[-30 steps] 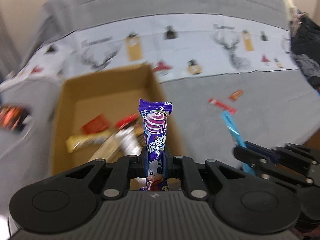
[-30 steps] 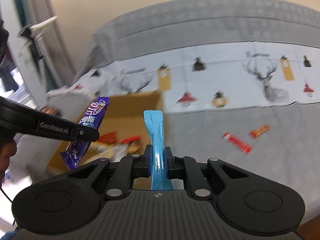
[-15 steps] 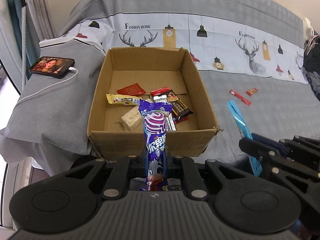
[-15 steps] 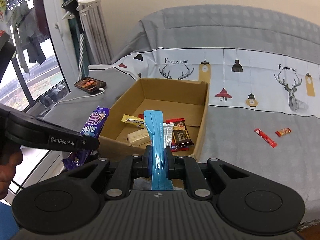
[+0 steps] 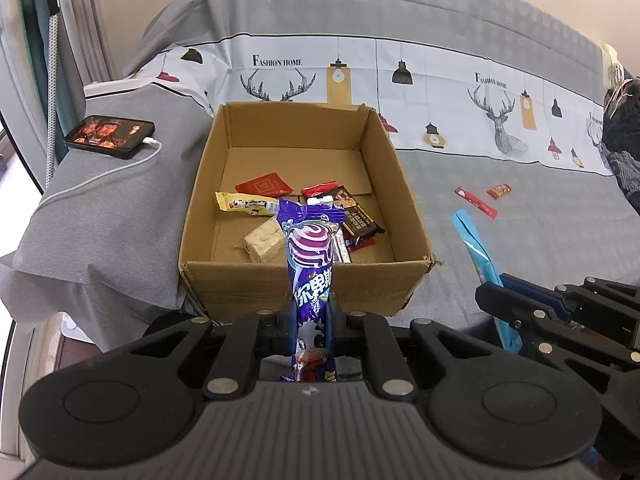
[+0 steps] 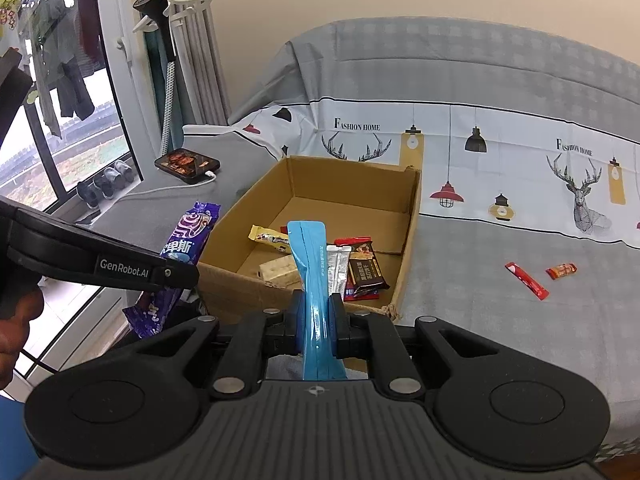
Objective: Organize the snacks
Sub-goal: 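Carry the purple candy with the left tool over the box while the right tool carries the blue candy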
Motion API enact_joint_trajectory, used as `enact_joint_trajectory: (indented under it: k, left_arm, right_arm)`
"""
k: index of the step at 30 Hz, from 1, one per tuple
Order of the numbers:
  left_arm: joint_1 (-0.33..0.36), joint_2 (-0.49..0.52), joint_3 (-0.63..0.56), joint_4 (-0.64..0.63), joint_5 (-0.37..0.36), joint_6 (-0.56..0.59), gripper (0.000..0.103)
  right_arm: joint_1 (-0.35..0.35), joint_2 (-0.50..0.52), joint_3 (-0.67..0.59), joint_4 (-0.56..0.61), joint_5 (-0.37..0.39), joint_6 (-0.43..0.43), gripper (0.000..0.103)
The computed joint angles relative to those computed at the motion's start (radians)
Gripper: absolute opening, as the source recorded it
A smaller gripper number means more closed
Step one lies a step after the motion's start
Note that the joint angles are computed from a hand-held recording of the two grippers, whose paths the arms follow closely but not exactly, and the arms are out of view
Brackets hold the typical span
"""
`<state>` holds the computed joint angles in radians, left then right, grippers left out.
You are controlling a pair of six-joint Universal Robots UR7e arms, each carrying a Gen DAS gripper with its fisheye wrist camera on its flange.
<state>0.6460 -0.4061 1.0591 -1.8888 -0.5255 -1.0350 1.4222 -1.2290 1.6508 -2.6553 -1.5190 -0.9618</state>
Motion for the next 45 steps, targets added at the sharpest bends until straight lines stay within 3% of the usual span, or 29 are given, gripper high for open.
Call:
enact_joint_trajectory:
  k: [15, 25, 45]
  left_arm:
    - [0.030, 0.014, -0.035, 0.010, -0.023, 0.018, 0.014]
    - [0.074, 0.017, -0.092, 0.056, 0.015, 0.010, 0.014]
    - [0.170, 0.166, -0.422, 0.107, 0.030, 0.169, 0.014]
  right_arm:
    - [0.020, 0.040, -0.034, 0.015, -0.060, 0.021, 0.012]
    - [0.045, 0.125, -0.137, 0.031, -0.098, 0.062, 0.012]
    - [0.088, 0.363, -0.439, 0.145, -0.130, 0.130, 0.013]
